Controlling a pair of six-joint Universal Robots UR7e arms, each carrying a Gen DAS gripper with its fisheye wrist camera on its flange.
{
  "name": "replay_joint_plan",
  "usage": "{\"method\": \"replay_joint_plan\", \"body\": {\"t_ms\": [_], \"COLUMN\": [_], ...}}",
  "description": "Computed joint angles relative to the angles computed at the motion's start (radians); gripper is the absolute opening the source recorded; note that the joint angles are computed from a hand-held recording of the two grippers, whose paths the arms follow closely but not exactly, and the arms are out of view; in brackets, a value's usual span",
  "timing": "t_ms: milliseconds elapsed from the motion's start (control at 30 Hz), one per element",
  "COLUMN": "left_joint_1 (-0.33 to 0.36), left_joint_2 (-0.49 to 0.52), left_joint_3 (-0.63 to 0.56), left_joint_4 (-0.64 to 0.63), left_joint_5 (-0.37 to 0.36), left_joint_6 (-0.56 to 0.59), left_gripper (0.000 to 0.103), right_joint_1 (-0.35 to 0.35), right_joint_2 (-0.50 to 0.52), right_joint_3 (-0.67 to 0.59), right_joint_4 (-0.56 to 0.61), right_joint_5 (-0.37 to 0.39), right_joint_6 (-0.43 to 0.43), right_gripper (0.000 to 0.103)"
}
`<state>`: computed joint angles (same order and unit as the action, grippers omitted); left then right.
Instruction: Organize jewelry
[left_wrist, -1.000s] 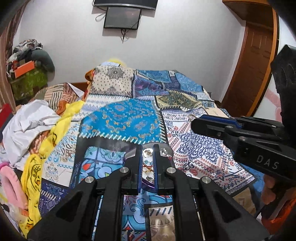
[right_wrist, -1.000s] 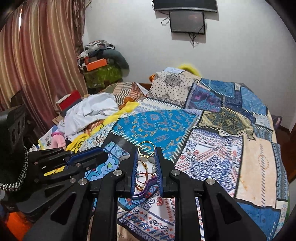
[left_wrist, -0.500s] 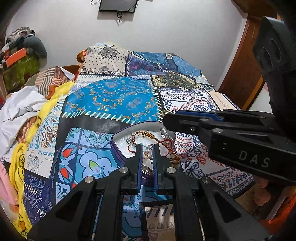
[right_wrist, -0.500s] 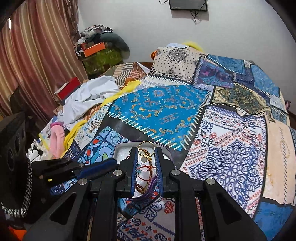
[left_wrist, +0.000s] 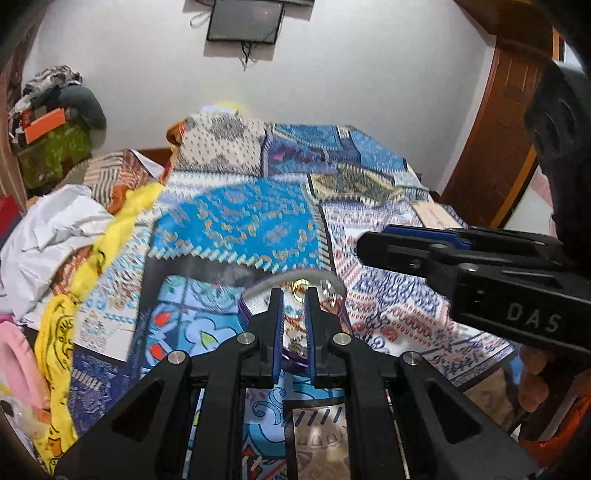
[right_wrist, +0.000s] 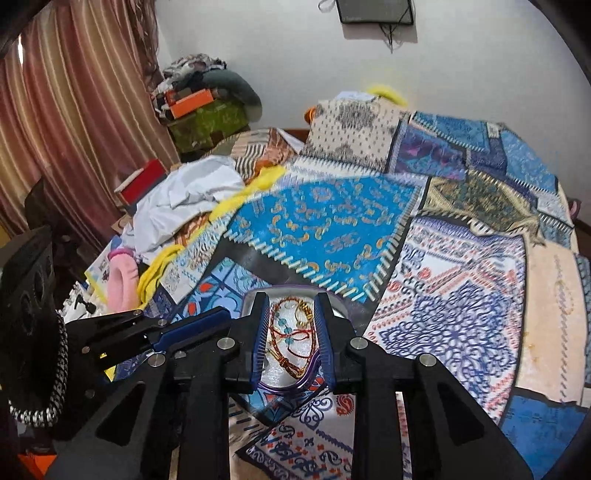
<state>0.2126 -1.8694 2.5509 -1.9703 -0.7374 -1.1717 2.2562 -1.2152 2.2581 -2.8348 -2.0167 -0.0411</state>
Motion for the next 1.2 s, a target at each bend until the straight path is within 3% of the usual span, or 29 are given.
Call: {"method": "replay_joint_plan", "body": {"t_ms": [233,367,467,533,567,633,667,733,833,1033,1200], "left_joint_1": [-0.136,-0.259,-0.346,-0.404,-0.425,-0.466,-0.485,-0.517,-0.548,-0.576,-0.593], "left_joint_2": [-0.056,-0.065,-0.044,-0.018,-0.005,0.028,0.046,0.084,0.125,0.163,0.176], "left_joint_3": [-0.106,-0.194,-0.261,-0.308,-0.327,-0.361,-0.379,-0.410,-0.438,-0.455,-0.452], "left_joint_4": [0.297,0.560,0.768,0.918,0.976,1.081,1.134,1.225,1.316,1.343,1.331], "left_joint_5": [0.101,0.173,0.216,0.234,0.236,0.231,0.226,0.213,0.195,0.155,0.130], "left_joint_6": [-0.188,-0.370,-0.534,-0.658,-0.707,-0.798,-0.844,-0.925,-1.012,-1.044,-1.046], "left_gripper": [0.009,0.013,0.028,0.046,0.050,0.066,0.070,0.093,0.102,0.102,0.102], "right_joint_1": [0.093,0.168,0.234,0.273,0.293,0.327,0.346,0.384,0.418,0.438,0.450], "right_joint_2": [-0.082,-0.124,-0.145,-0.155,-0.160,-0.161,-0.156,-0.142,-0.127,-0.112,-0.123], "right_joint_3": [0.003,0.005,0.006,0.008,0.008,0.009,0.011,0.013,0.017,0.026,0.042], "right_joint_4": [-0.058,-0.127,-0.192,-0.235,-0.254,-0.301,-0.338,-0.406,-0.468,-0.530,-0.514], "right_joint_5": [-0.070,-0.127,-0.183,-0.214,-0.228,-0.262,-0.291,-0.353,-0.413,-0.472,-0.492], "right_joint_6": [-0.004,-0.020,-0.040,-0.051,-0.054,-0.060,-0.067,-0.082,-0.098,-0.126,-0.108], "right_gripper": [0.022,0.022,0.022,0.024,0.026,0.049,0.055,0.073,0.087,0.097,0.097]}}
